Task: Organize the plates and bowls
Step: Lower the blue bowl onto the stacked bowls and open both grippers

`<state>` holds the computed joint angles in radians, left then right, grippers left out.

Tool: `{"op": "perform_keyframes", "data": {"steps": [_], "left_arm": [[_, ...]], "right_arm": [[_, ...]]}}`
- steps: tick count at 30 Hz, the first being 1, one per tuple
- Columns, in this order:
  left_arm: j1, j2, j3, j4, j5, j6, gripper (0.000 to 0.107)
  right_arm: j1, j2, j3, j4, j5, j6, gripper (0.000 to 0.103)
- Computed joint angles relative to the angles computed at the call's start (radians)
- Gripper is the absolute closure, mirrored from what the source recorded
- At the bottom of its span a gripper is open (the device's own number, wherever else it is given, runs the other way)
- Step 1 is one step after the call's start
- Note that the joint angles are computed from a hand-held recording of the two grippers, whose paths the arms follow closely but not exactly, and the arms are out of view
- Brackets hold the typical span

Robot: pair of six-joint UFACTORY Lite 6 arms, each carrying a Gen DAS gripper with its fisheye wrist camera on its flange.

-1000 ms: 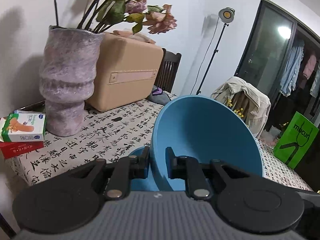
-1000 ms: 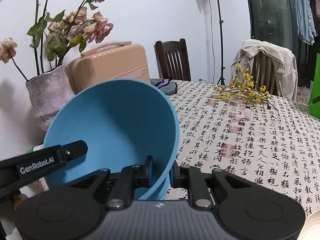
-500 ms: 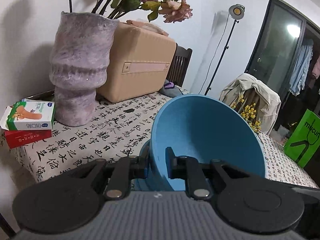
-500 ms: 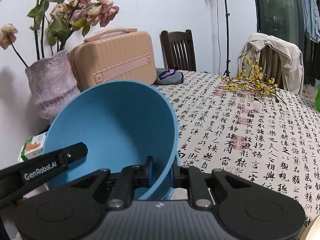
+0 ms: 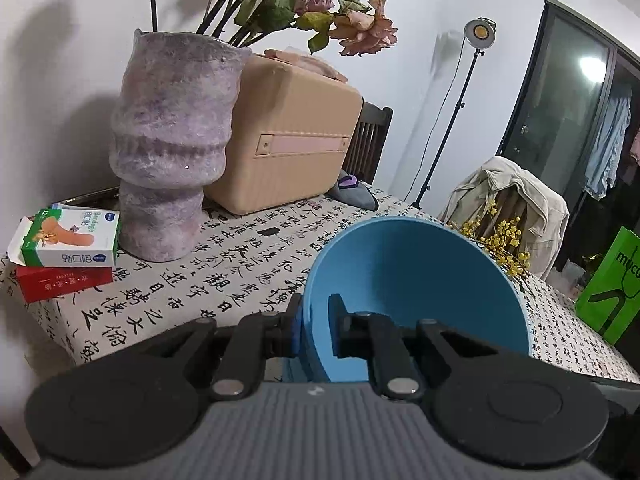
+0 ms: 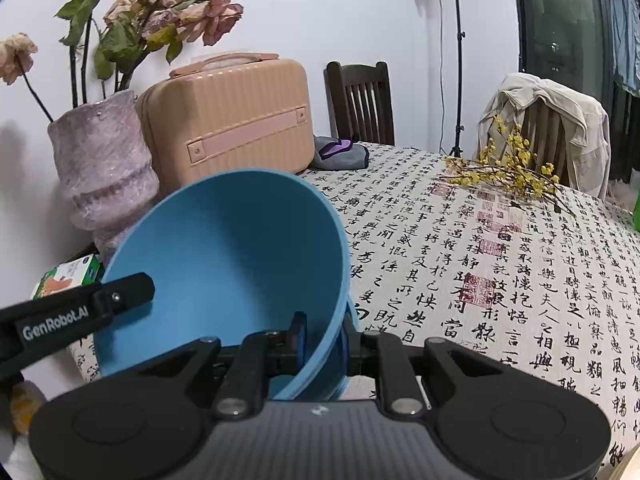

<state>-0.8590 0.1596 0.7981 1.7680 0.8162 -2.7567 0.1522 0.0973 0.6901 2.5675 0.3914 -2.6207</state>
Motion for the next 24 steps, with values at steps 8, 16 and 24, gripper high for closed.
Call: {"op": "perform_keyframes", "data": {"steps": [8, 16, 24], "left_arm": [[0.032, 0.003, -0.011, 0.026, -0.020, -0.026, 0.097], [0.051, 0.007, -0.018, 0.054, -0.039, -0.054, 0.097], [0.058, 0.004, -0.021, 0.070, -0.054, -0.068, 0.097]], "right_arm": [[-0.030, 0.010, 0.017, -0.093, 0.034, 0.070, 0.079], [-0.029, -0.002, 0.010, -0.011, 0.053, -0.020, 0.074], [-0.037, -0.011, -0.007, -0.002, 0.071, -0.027, 0.077]]}}
